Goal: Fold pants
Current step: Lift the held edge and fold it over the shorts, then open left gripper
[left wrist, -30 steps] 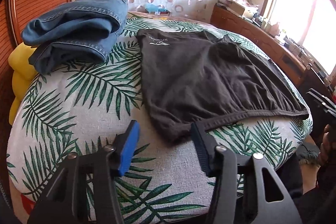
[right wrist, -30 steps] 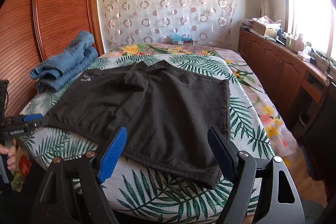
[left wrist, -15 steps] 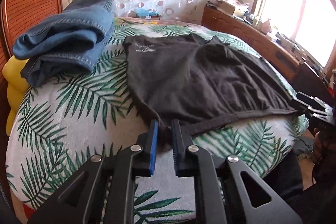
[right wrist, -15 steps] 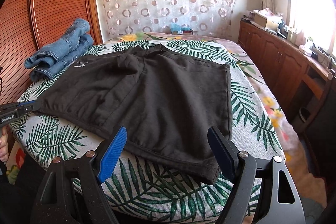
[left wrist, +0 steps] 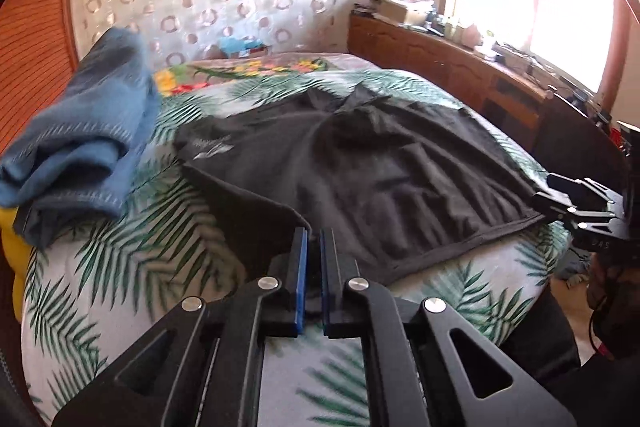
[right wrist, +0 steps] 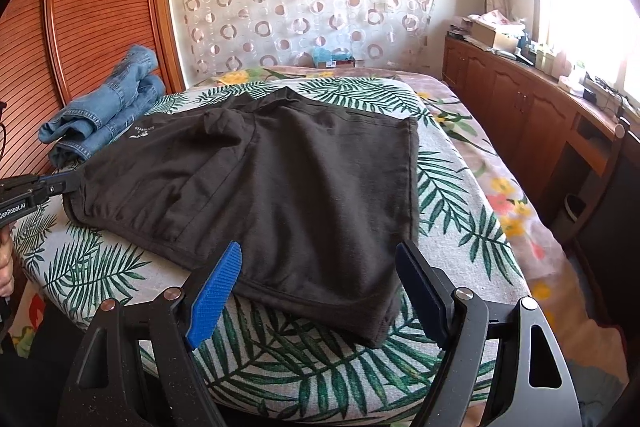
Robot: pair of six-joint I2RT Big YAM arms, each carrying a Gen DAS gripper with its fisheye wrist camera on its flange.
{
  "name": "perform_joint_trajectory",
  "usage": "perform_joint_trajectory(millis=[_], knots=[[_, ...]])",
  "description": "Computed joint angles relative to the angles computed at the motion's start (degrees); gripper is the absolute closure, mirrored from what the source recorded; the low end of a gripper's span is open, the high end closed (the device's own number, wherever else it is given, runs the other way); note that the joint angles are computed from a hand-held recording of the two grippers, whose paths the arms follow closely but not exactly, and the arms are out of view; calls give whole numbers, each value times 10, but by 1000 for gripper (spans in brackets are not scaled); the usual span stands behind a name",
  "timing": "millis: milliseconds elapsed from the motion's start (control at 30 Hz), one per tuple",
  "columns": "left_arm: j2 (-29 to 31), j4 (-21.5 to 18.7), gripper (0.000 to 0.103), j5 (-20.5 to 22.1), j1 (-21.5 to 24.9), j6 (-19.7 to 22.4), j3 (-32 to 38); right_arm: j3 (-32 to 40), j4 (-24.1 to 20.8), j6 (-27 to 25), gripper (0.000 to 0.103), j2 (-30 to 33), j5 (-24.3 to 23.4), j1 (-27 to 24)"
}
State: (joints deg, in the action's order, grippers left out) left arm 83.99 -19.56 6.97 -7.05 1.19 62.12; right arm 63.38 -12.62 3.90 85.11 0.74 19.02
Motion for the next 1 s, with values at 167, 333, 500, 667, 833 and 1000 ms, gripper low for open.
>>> perform_joint_trajectory(millis=[167, 333, 500, 667, 833, 1000], knots=[[22, -19, 97, 6, -28, 26, 45, -3, 2, 4, 22, -4, 1, -4], [44, -35, 97, 16, -58, 41, 93, -11, 7, 11, 22, -11, 4, -11], [77, -67, 97, 33, -86, 48, 155, -18, 11, 15, 22, -18, 12, -16], [99, -90, 97, 48, -108, 46, 201, -23, 13, 23, 22, -24, 20, -18], [106, -105, 97, 32, -126, 51, 216, -30, 17, 29, 22, -29, 26, -17], [109, -110, 96, 20, -121, 49, 209, -27, 15, 32, 22, -26, 26, -14]])
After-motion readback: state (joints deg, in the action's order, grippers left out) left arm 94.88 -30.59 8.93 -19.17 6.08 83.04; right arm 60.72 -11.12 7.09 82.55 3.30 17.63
